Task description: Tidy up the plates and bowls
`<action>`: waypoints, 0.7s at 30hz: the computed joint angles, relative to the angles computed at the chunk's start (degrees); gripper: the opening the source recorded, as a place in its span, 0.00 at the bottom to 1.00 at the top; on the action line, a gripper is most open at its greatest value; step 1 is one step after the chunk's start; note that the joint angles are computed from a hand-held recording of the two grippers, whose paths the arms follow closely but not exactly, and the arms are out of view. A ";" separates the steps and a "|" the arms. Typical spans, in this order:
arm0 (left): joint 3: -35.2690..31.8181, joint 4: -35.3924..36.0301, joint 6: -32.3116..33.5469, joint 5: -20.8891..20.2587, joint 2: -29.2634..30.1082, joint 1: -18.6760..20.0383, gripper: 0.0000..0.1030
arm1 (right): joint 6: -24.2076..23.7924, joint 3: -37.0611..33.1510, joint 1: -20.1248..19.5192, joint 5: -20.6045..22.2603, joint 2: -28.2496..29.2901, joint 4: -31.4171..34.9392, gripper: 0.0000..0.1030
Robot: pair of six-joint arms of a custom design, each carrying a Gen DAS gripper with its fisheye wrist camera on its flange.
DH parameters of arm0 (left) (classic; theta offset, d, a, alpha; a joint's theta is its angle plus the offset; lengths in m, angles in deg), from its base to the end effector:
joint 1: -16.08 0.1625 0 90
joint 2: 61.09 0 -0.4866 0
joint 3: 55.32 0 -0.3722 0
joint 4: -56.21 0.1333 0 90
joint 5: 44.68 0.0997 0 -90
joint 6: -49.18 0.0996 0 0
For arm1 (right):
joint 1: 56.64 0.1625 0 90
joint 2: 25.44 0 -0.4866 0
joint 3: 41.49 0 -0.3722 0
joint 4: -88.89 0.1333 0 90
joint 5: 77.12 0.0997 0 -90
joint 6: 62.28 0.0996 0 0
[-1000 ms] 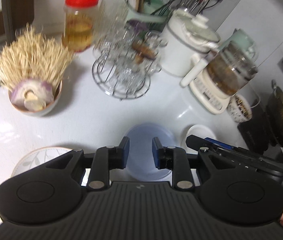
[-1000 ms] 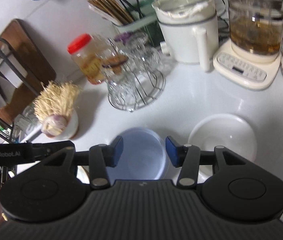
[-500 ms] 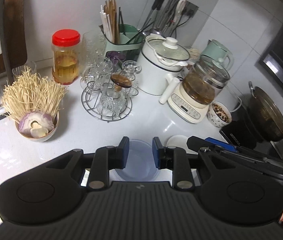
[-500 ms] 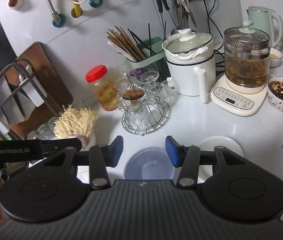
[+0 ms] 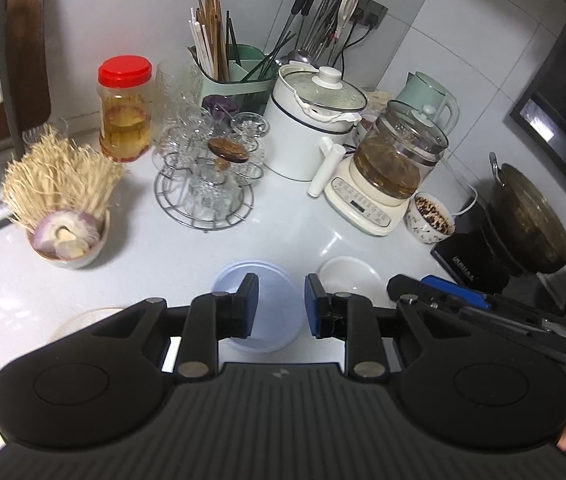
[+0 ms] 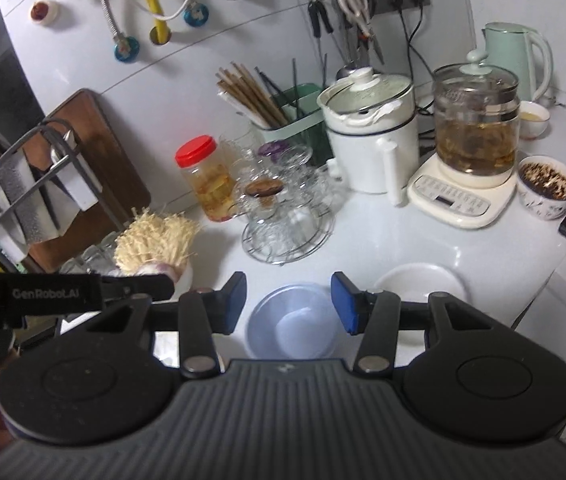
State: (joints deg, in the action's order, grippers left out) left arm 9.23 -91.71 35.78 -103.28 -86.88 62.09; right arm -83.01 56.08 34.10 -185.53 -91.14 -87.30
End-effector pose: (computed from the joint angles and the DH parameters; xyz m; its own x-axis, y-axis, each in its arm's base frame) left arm -0.4574 -0.7405 0.0936 -0.8650 0.2995 -0.4027 0.4684 0.7700 -0.4333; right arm 0.1102 -0.6499 0.4353 -0.8878 0.0220 0.4598 -0.3440 0.6319 -0.6945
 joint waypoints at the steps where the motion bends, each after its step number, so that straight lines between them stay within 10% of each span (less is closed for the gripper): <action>1: -0.29 0.02 -0.32 0.10 0.34 -0.14 0.28 | -0.36 -0.21 -0.28 0.10 -0.22 0.05 0.49; 21: -17.81 8.84 -2.05 -0.98 12.56 -1.36 0.31 | -2.08 -4.89 -6.92 3.97 -2.60 5.78 0.49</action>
